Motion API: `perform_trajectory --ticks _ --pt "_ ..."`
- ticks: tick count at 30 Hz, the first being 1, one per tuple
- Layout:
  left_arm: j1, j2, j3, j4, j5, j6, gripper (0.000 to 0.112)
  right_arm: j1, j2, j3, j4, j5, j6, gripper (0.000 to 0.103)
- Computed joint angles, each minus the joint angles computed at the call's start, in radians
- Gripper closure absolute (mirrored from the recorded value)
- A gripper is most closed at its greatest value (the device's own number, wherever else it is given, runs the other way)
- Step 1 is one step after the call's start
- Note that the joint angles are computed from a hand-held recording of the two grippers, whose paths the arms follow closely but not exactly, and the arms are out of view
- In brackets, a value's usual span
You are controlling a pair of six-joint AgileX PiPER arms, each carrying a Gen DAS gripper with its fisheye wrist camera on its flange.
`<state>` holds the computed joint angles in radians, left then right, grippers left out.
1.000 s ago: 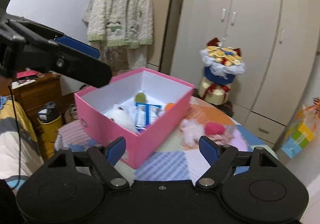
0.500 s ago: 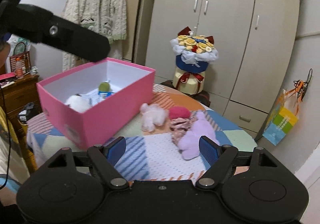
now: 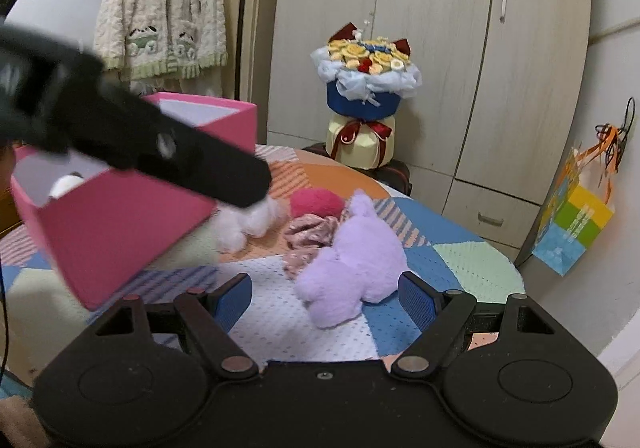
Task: Organize soft objects
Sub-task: 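Close the left gripper on the purple plush bunny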
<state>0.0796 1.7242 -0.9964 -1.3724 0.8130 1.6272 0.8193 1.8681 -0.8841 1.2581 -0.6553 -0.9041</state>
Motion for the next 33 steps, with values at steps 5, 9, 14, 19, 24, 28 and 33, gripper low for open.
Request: perform_trajectory --ticks 5,9,14,19,24,28,33 --pt "-0.090 0.104 -0.055 -0.085 -0.123 0.024 0.062 -0.108 0.062 -0.029 -0.179 0.079 0.122 0.019" --pt "-0.155 0.169 -0.091 -0.183 -0.206 0.062 0.065 -0.188 0.107 -0.057 -0.347 0.153 0.307 0.019" --pt "-0.211 0.221 -0.122 -0.301 -0.311 0.152 0.066 -0.250 0.141 -0.088 -0.488 0.205 0.480 0.013" --pt "-0.205 0.281 -0.204 -0.090 -0.278 -0.072 0.088 -0.298 0.170 -0.110 -0.667 0.272 0.688 0.013" --pt "-0.208 0.294 -0.198 -0.092 -0.283 -0.047 0.090 -0.314 0.195 -0.120 -0.719 0.290 0.766 0.013" --pt "-0.203 0.295 -0.186 -0.125 -0.270 -0.007 0.094 -0.286 0.198 -0.119 -0.637 0.266 0.669 0.028" --pt "-0.190 0.278 -0.159 -0.143 -0.237 0.023 0.094 -0.221 0.188 -0.094 -0.461 0.183 0.512 0.038"
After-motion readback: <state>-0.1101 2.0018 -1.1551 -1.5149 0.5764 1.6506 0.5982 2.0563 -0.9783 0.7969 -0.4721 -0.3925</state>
